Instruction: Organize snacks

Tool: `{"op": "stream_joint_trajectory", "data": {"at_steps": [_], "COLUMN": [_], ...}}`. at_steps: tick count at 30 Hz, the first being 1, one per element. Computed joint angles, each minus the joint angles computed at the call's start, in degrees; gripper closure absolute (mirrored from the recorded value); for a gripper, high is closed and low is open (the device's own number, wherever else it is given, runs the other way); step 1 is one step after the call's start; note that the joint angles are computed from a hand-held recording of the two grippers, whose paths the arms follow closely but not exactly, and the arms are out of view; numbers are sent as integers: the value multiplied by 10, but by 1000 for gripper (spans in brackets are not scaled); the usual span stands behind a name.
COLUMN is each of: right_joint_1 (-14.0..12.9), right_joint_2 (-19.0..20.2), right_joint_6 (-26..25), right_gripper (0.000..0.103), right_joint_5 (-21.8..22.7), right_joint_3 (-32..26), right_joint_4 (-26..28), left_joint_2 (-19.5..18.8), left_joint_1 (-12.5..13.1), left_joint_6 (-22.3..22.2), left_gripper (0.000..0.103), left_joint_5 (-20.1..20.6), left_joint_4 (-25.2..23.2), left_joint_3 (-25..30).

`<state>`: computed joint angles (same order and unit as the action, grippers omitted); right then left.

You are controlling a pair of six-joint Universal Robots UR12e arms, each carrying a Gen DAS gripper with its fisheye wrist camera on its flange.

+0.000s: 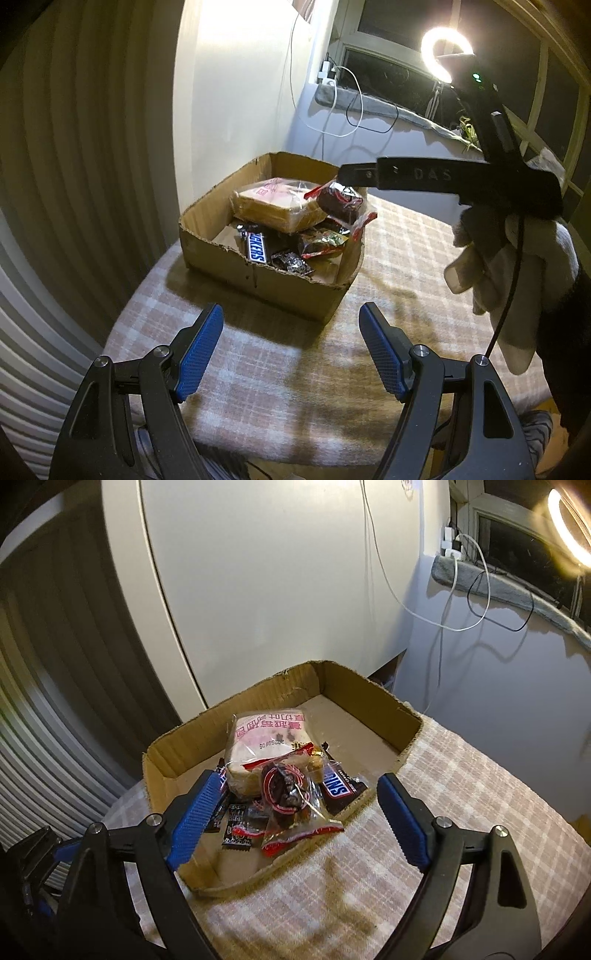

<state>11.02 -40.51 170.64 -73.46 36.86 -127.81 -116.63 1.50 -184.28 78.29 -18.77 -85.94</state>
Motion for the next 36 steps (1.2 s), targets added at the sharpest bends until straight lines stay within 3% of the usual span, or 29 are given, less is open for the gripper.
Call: {"op": "stream_joint_trajectory", "data": {"at_steps": [9, 15, 21, 36], "right_joint_1": [-2, -2, -7, -13], "right_joint_2": [-73, -119, -152, -184], "right_joint_6": [2, -6, 27, 71], "right_gripper": [13, 3, 0, 0], "right_joint_5": [-25, -48, -60, -73], "right_joint_3": [128, 207, 270, 328], "right_joint_4": [-108, -179, -234, -279], "left_joint_2": [9, 12, 15, 15], "left_joint_1": [-3, -5, -10, -16], "left_joint_6": [-4, -4, -3, -10], "left_gripper": [27, 27, 27, 27], "left_joint_5": [19, 36, 55, 76], "left_joint_4": [29, 55, 74, 85], "left_joint_3": [-6, -9, -12, -10]}}
